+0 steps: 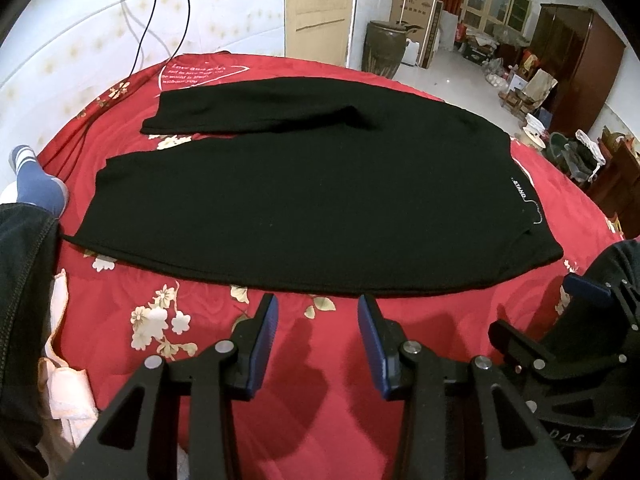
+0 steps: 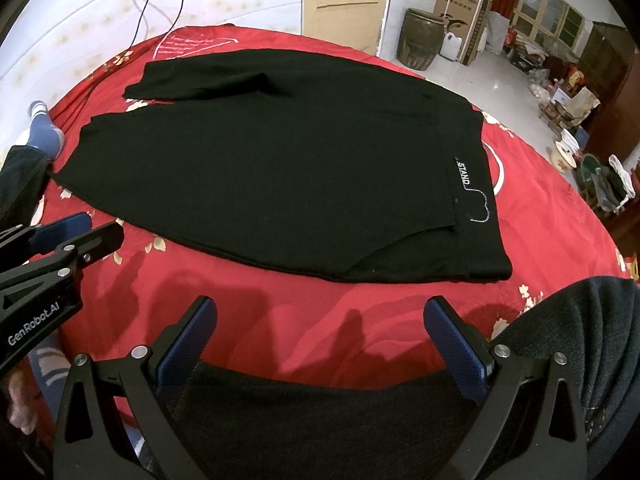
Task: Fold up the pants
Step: 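Lower both grippers to the waistband of the black pants and grasp it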
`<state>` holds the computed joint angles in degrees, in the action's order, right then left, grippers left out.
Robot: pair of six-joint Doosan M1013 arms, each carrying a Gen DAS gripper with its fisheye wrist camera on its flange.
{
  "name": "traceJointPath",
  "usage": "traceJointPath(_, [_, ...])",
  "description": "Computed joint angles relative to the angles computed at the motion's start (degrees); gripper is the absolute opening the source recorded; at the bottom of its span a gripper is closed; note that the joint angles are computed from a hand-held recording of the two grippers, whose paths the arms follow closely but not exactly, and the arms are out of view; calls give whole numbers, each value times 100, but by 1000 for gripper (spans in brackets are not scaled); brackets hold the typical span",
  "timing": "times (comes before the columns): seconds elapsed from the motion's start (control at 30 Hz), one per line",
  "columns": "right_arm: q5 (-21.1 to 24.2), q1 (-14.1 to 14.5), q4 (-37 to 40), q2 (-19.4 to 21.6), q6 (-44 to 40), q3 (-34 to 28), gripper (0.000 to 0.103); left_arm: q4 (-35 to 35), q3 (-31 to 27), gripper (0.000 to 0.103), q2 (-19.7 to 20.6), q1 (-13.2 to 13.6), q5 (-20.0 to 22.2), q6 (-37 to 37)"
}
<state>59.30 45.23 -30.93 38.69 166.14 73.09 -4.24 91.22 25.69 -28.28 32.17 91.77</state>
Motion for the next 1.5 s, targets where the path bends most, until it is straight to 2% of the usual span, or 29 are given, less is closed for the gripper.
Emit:
traceJointPath(0.5, [-114,-63,31,-118,137,79,103,-260,-52,44,18,15,13,208])
traceJointPath(0.67, [-221,-151,65,-185,129,106,102,-520,-305,44,134,52,240,274])
traceJointPath(0.77, [-314,-278,-10,-239,116,94,102,-262,-543,44,253,42,332,11])
traceJointPath(0.97, [-512,-638,-28,-199,-269,-79,102,167,-1277,44,681,82,615,-283])
traceJointPath(1.1, [-707,-939,196,-88,-710,-220,102,226,-1952,44,1078,163,918,-191])
traceJointPath(1.2, [-921,-1138,356,-12,-1113,-306,102,166,-2442,58,1381,241,1094,-107])
traceJointPath(1.33, [-1204,-1423,594,135,-1663,-476,102,315,-3175,59,1859,320,1362,-171])
traceJointPath(1.5, [-1309,-1691,753,408,-2334,-823,102,504,-4133,59,2484,374,1787,-342])
